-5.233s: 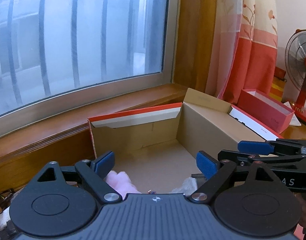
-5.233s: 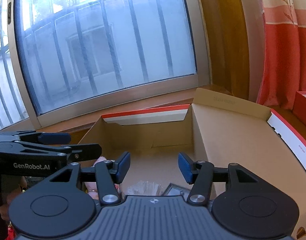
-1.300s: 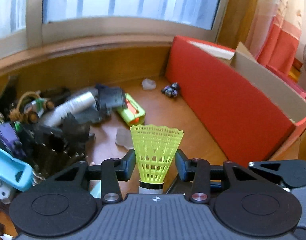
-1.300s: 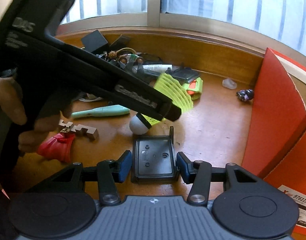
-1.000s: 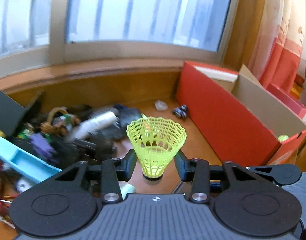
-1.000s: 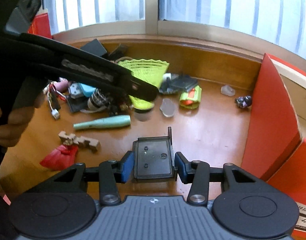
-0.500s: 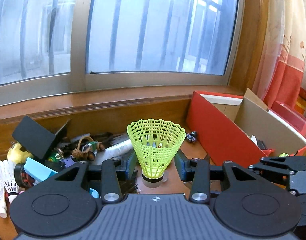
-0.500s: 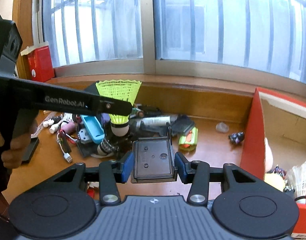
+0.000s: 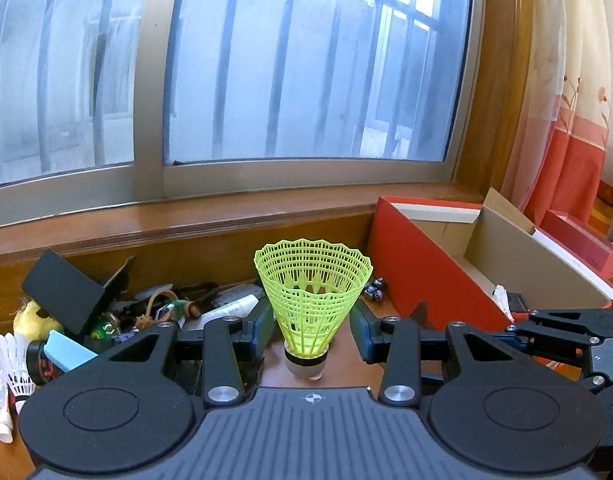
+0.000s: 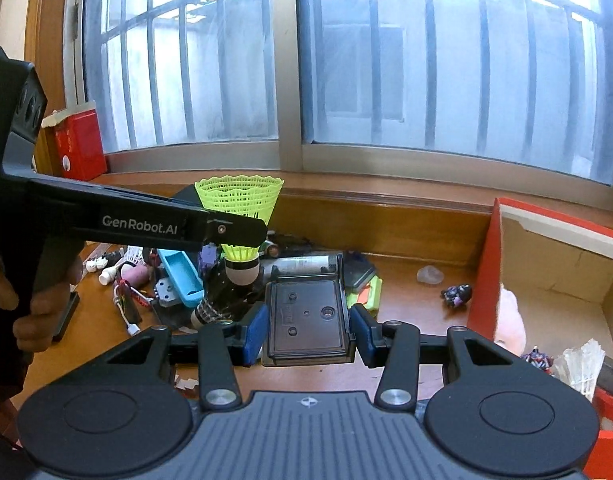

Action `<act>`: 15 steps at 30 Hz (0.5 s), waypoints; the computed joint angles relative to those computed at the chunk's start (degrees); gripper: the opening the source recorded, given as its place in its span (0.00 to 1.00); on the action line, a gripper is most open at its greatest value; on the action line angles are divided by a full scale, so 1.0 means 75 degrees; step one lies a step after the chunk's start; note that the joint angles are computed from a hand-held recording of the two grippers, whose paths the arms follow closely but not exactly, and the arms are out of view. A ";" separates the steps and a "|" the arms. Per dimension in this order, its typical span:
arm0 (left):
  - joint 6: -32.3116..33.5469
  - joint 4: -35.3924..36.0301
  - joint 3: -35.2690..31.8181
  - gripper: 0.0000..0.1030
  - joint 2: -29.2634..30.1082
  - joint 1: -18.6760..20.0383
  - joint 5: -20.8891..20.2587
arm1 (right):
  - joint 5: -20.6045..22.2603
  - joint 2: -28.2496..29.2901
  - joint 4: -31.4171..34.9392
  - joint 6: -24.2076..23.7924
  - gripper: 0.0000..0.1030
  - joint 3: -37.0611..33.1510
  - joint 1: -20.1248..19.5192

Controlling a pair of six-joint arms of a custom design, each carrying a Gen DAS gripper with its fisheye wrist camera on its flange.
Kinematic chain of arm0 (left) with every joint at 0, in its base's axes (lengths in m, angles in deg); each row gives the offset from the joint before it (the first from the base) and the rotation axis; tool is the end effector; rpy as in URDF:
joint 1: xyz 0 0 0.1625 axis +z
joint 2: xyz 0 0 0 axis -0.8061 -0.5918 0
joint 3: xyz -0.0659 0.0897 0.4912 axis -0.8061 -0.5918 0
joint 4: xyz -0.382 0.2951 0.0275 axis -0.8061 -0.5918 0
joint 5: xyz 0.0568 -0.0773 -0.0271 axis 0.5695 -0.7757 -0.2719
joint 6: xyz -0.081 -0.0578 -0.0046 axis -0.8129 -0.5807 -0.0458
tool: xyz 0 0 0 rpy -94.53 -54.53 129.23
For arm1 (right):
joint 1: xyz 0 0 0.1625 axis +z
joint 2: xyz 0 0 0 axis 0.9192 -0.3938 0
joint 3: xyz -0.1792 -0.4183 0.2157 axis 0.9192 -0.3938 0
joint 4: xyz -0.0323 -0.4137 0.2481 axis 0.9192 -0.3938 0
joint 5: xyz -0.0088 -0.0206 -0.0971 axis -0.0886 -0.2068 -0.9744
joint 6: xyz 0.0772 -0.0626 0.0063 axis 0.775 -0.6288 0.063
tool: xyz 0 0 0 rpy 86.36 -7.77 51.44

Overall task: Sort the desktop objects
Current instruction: 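Carry the shuttlecock and dark case toward the red box with both tools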

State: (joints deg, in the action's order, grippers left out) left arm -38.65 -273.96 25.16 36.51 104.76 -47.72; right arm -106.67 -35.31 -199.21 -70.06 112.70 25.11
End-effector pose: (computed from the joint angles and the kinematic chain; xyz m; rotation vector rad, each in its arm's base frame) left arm -0.3100 -0.7075 0.1228 0.6141 2.2487 -1.2121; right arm 0.1564 -0.7106 0.2718 1.1495 -2.3818 0.9932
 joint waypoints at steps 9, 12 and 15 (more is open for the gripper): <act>0.0280 -0.0125 -0.0411 0.42 0.0291 -0.0101 -0.0047 | 0.0216 -0.0191 0.0031 0.0011 0.46 -0.0053 -0.0109; 0.0399 -0.0144 -0.0605 0.42 0.0429 -0.0144 -0.0086 | 0.0314 -0.0277 0.0073 0.0034 0.46 -0.0086 -0.0165; 0.0578 -0.0150 -0.0861 0.42 0.0598 -0.0185 -0.0182 | 0.0444 -0.0377 0.0100 0.0065 0.46 -0.0124 -0.0232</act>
State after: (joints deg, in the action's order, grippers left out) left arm -34.31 -275.08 18.71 41.00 103.38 -49.09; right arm -103.34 -38.14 -198.46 -69.57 111.76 23.37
